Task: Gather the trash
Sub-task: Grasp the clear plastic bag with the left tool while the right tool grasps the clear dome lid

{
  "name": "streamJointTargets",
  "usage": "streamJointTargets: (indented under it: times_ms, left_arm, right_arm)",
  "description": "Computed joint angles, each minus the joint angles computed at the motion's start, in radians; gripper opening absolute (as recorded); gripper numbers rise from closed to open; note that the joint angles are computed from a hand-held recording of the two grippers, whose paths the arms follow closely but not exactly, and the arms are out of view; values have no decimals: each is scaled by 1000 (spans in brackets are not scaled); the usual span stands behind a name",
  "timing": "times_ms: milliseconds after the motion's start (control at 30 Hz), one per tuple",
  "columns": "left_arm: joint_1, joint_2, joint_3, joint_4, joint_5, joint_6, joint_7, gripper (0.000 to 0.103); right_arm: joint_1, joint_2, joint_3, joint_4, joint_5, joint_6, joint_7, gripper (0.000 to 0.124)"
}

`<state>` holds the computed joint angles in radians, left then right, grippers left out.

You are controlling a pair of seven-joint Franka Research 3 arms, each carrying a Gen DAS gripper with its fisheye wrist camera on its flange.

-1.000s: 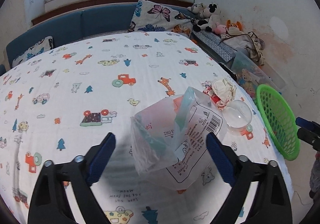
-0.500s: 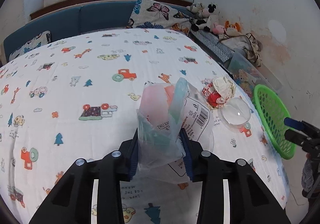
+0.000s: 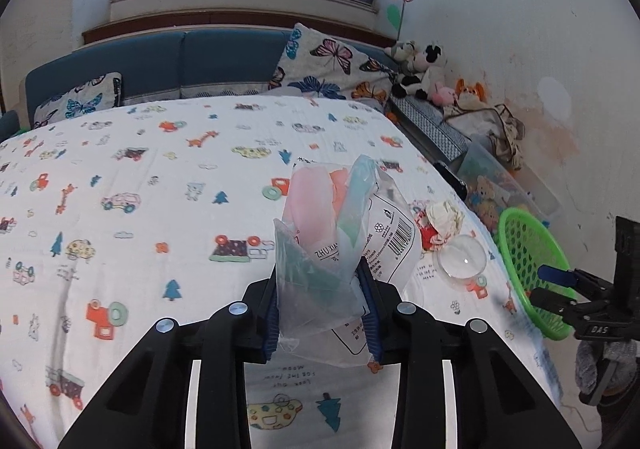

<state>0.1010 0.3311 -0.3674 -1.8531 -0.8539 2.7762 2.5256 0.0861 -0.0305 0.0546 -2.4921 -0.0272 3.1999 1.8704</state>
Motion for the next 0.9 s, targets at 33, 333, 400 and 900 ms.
streamJointTargets:
  times_ms: [33, 333, 400, 900]
  left_arm:
    - [3, -4, -1, -3, -5, 1, 1, 33]
    - [17, -49, 19, -37, -92, -5, 60, 33]
    - [13, -59, 28, -46, -107, -1, 76, 33]
    - [-19, -85, 71, -68, -157, -18, 111, 33]
  right_arm:
    - [13, 5, -6, 5, 30, 0, -28, 85]
    - [88, 110, -25, 116, 242, -24, -271, 85]
    - [97, 138, -31, 146, 251, -31, -287, 85]
    - [167, 288, -116, 303, 237, -85, -283, 70]
